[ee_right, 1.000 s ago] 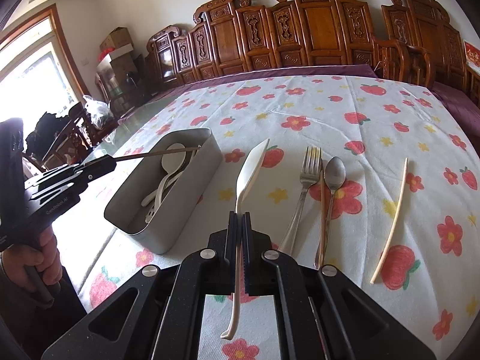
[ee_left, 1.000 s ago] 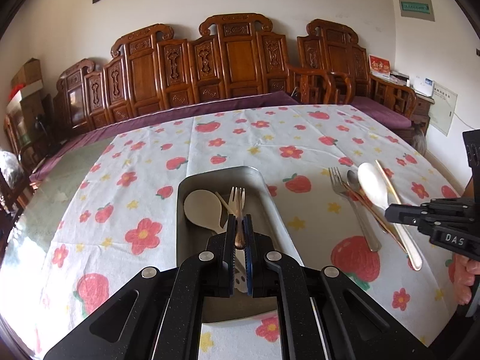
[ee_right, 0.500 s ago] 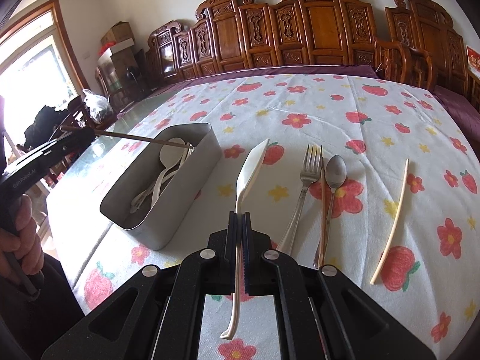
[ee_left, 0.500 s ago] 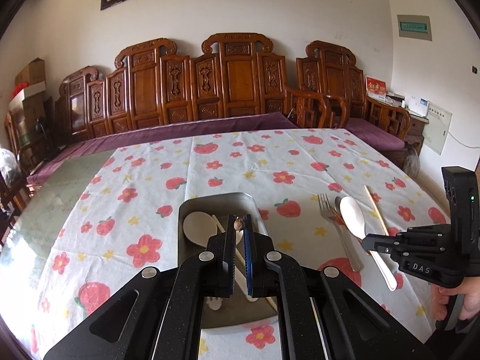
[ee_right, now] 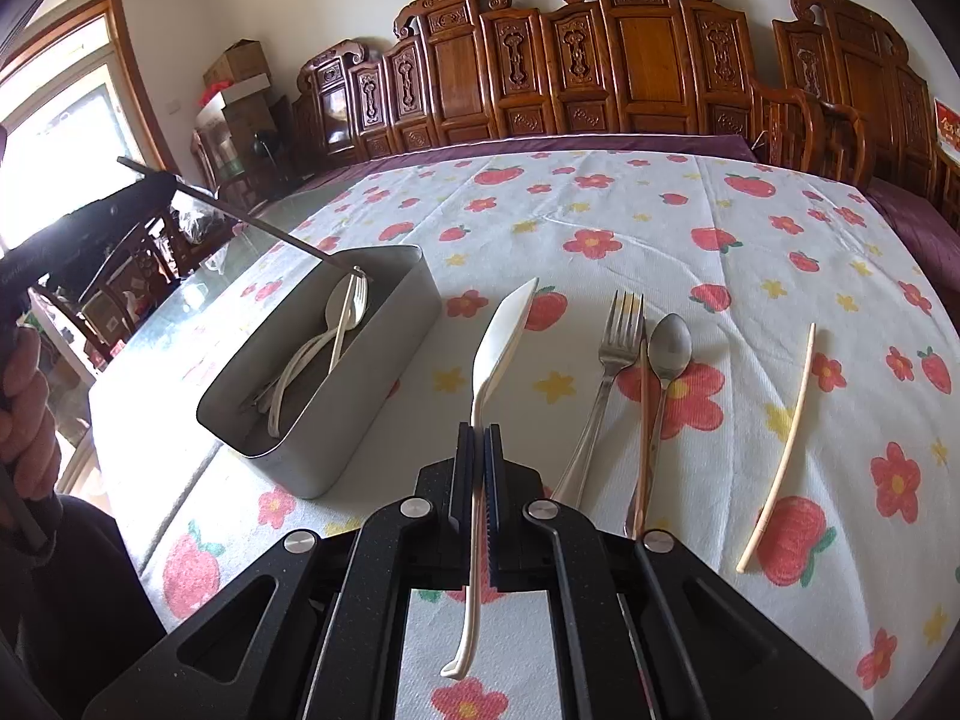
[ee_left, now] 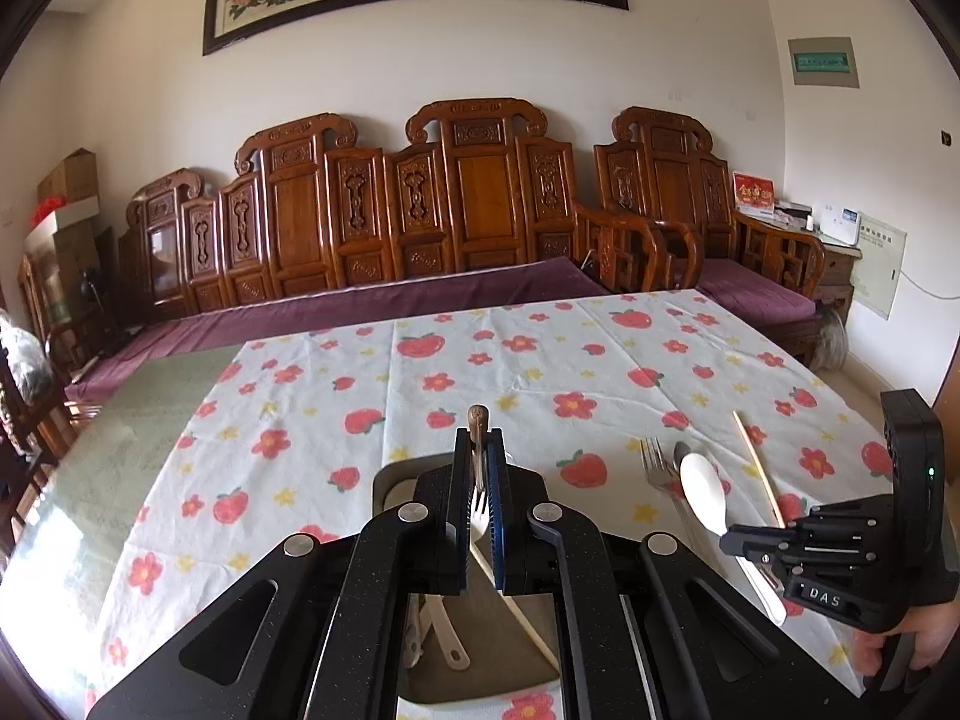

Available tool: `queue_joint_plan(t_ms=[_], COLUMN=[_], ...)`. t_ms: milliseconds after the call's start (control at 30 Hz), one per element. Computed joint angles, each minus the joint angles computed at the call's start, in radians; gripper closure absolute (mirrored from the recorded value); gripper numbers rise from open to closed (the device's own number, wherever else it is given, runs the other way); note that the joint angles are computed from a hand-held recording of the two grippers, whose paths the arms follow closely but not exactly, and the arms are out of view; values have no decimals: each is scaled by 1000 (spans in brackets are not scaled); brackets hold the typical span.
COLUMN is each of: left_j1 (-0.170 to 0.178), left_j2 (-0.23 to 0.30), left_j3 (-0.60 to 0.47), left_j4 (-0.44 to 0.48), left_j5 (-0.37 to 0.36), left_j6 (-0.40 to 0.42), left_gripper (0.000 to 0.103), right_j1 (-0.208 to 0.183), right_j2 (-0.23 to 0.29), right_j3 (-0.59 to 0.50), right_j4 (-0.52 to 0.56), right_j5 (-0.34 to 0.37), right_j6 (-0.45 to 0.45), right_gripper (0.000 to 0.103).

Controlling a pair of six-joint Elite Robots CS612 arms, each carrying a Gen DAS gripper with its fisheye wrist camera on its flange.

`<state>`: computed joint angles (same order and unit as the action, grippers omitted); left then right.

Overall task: Organize utensils
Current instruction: 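Carry the chopstick into the tray and open the left tool while the right holds the knife, then lower the white plastic knife into the metal tray and open the right tool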

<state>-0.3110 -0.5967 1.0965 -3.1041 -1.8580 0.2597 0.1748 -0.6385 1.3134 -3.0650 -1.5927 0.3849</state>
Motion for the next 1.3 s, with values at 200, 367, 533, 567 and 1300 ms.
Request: queue_joint_plan(t_ms=[200,367,533,567,1300], left_j1=[1,-1,-2,-3,31], left_j2=[15,27,26,26,55], left_j3=[-24,-18,6,8,-67], left_j4=[24,67,108,120,226], left_j5=[17,48,78,87,47], left_j6=[-3,34,79,85,7], left_gripper=[99,99,99,99,73], right_j1=[-1,-1,-1,0,18], right_j2=[0,0,0,1,-1], right_j3=[0,0,-1,-2,-27], right_j4=[3,5,14,16,32], right_j5=[-4,-6,-5,-6,20], right_j6=[-1,-4,-7,-7,-4], right_gripper=[99,99,99,99,99])
